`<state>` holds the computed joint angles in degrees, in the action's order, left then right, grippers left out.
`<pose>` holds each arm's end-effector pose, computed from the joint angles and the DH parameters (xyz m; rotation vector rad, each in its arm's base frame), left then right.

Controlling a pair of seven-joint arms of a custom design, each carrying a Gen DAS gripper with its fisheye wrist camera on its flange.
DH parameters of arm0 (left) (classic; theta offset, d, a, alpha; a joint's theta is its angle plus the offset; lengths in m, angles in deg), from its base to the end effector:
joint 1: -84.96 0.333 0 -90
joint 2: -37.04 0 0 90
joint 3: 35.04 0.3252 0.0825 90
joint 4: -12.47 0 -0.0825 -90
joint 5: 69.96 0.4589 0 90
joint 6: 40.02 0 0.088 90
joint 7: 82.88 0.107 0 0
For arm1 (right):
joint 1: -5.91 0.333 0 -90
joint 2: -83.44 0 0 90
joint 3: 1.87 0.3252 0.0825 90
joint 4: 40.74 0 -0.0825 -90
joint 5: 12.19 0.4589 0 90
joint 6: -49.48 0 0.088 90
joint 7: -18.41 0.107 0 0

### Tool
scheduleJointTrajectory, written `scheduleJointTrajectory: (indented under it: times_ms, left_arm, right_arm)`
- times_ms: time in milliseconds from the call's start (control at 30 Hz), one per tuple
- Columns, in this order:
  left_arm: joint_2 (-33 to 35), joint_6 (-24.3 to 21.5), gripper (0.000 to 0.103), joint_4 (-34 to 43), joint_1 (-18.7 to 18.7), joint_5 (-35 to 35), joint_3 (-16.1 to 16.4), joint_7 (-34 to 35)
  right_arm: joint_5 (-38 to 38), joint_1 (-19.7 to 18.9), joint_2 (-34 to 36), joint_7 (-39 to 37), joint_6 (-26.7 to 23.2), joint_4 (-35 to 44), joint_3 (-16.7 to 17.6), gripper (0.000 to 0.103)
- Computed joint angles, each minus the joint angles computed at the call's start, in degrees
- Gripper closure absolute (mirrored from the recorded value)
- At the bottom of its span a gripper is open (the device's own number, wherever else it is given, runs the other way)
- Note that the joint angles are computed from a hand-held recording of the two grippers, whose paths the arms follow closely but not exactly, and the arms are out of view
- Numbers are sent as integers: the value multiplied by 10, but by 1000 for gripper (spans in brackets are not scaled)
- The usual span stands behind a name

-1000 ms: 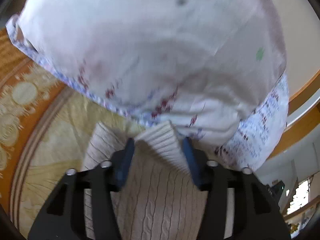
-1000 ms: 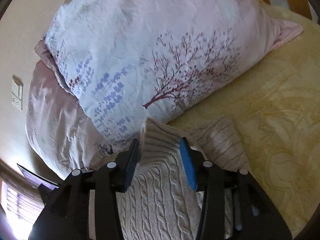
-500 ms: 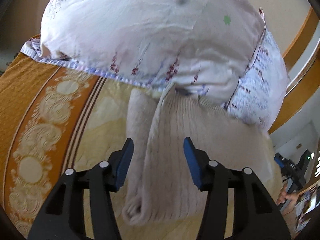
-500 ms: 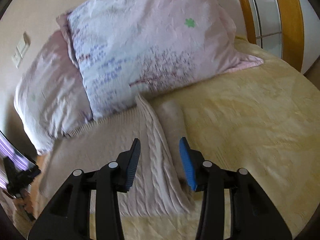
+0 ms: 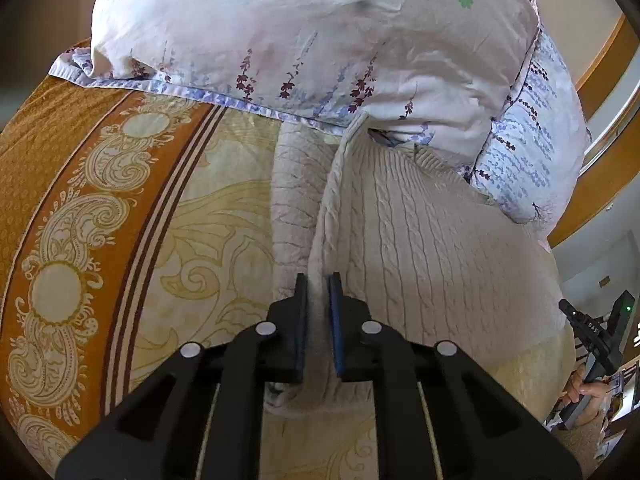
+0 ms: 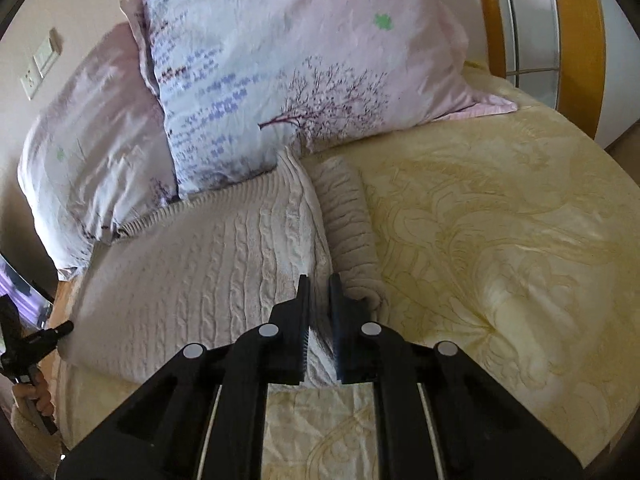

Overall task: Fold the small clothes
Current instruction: 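Fold the hem toward the collar with both grippers and release, then move both open grippers over the folded sweater's side edge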

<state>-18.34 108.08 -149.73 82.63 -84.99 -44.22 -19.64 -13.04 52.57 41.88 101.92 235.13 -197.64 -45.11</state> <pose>0.3743 -0.0681 0.5057 -2.3112 1.4398 -0.9615 0.4600 0.0228 0.4726 -1.4736 1.4082 -0.4628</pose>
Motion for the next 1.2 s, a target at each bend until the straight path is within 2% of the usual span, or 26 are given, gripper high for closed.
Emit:
scheduleJointTrajectory:
  times_ms: [100,200,300,400,433,467,500,567,633,767,800,900,933,1033,1100,1133,1167,1200]
  left_arm:
    - [-5,-9,95,-1,0,6,-1,6]
    - [-12,-15,95,-3,0,13,-5,9]
    - [-12,-13,95,-6,3,19,-12,7]
    - [-2,-13,94,2,12,34,-30,-4]
    - [0,-15,93,5,13,41,-33,-6]
    - [2,-17,92,7,13,45,-34,-6]
    - [2,-19,90,10,12,49,-35,-7]
    - [-1,-17,77,10,8,51,-30,-7]
    - [-13,-13,59,7,13,55,-37,-19]
    - [-28,10,43,8,27,78,-63,-45]
    - [-22,19,39,12,25,82,-66,-47]
    - [10,29,37,32,13,89,-68,-40]
    - [18,31,37,37,12,94,-71,-39]
    - [43,35,36,51,14,114,-86,-39]
    - [58,28,35,58,12,121,-88,-38]
    - [63,28,35,58,10,122,-85,-39]
    - [68,27,35,58,5,119,-79,-38]
    - [72,23,35,57,0,116,-74,-37]
  right_arm:
    - [4,-21,-5,5,-14,-6,16,93]
    - [16,-55,12,16,-23,-8,54,93]
    - [16,-142,66,60,-26,2,151,93]
    - [16,-205,95,92,-44,9,225,93]
    - [8,-244,101,109,-40,7,269,93]
    - [1,-268,102,122,-40,6,296,93]
    - [-5,-276,102,128,-41,5,304,92]
    - [-14,-295,98,145,-47,6,324,91]
    - [-18,-290,87,154,-57,8,321,84]
    - [-40,-268,68,151,-22,-2,325,68]
    - [-67,-246,68,160,-18,-2,308,68]
    - [-52,-136,80,103,-50,29,237,68]
    - [-47,-120,90,93,-56,38,234,68]
    - [-33,-122,117,83,-60,57,261,68]
    - [-20,-107,127,70,-66,67,260,61]
    - [-14,-104,133,64,-66,71,262,53]
    - [-12,-110,137,60,-64,71,270,49]
    - [-19,-134,148,63,-62,74,297,49]
